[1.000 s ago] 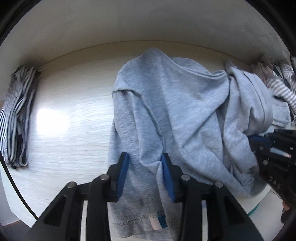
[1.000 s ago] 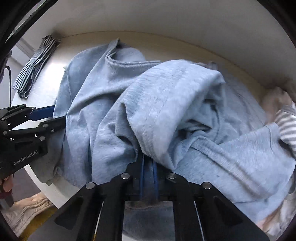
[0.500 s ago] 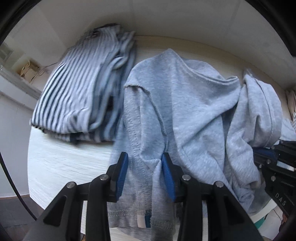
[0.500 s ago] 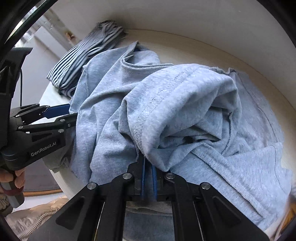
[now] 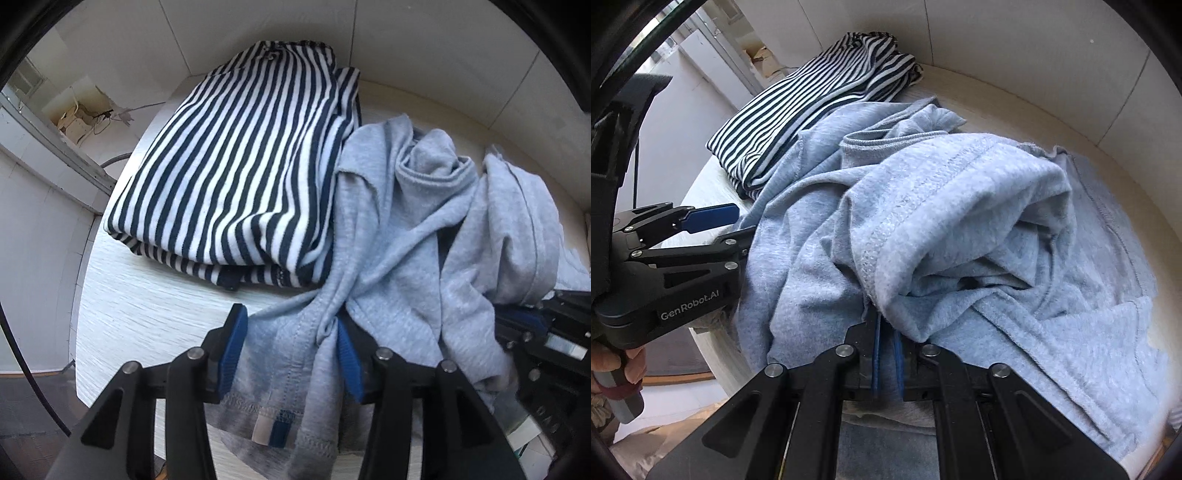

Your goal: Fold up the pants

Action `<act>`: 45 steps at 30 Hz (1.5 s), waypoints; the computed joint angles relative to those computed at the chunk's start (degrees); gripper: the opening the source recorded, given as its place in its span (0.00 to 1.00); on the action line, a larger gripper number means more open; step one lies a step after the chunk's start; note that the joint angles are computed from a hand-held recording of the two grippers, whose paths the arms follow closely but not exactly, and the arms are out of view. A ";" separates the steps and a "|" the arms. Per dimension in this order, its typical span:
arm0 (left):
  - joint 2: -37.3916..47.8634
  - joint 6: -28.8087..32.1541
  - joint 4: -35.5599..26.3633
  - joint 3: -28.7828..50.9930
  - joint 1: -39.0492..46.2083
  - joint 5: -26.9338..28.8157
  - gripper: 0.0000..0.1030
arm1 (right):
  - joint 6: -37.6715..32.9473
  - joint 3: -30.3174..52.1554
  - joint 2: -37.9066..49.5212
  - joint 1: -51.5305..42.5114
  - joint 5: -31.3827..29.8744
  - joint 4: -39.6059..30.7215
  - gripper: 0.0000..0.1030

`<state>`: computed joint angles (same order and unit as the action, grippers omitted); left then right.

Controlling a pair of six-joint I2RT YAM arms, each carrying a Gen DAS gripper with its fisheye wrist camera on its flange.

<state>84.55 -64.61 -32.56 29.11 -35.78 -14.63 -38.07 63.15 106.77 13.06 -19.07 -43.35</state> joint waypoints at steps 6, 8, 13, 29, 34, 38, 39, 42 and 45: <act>0.28 -3.33 -4.87 6.45 -5.55 1.98 0.46 | -5.74 4.48 -1.50 -10.53 2.98 -4.92 0.04; 0.34 -5.03 -6.02 7.55 -8.55 2.13 0.46 | -7.75 6.15 -1.80 -14.60 3.88 -6.15 0.03; 2.48 -9.86 -6.83 10.71 -14.82 3.55 0.46 | -11.11 12.56 0.12 -25.08 8.19 -8.32 0.03; 0.24 -19.77 -16.90 20.12 -21.57 -0.40 0.57 | -11.20 30.68 8.57 -31.25 5.02 -17.18 0.34; -1.00 -21.42 -16.97 19.19 -21.40 -0.44 0.57 | -8.27 31.53 7.93 -23.18 2.18 -19.61 0.39; -1.86 -22.11 -15.33 17.83 -20.92 0.47 0.57 | -6.82 25.51 7.04 -16.12 4.99 -16.54 0.39; -1.14 -22.16 -15.17 18.49 -21.00 0.67 0.57 | -7.03 24.26 7.69 -15.03 7.33 -15.10 0.39; -1.81 -20.78 -13.76 16.87 -20.17 1.25 0.57 | -5.73 21.17 8.17 -14.04 12.39 -11.10 0.30; -1.08 -21.60 -13.57 17.12 -21.27 1.10 0.57 | -7.51 22.24 9.01 -17.33 12.00 -13.58 0.11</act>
<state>83.48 -86.21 -46.13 46.23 -57.05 -13.53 -45.58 85.39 115.78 -4.27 -7.08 -56.94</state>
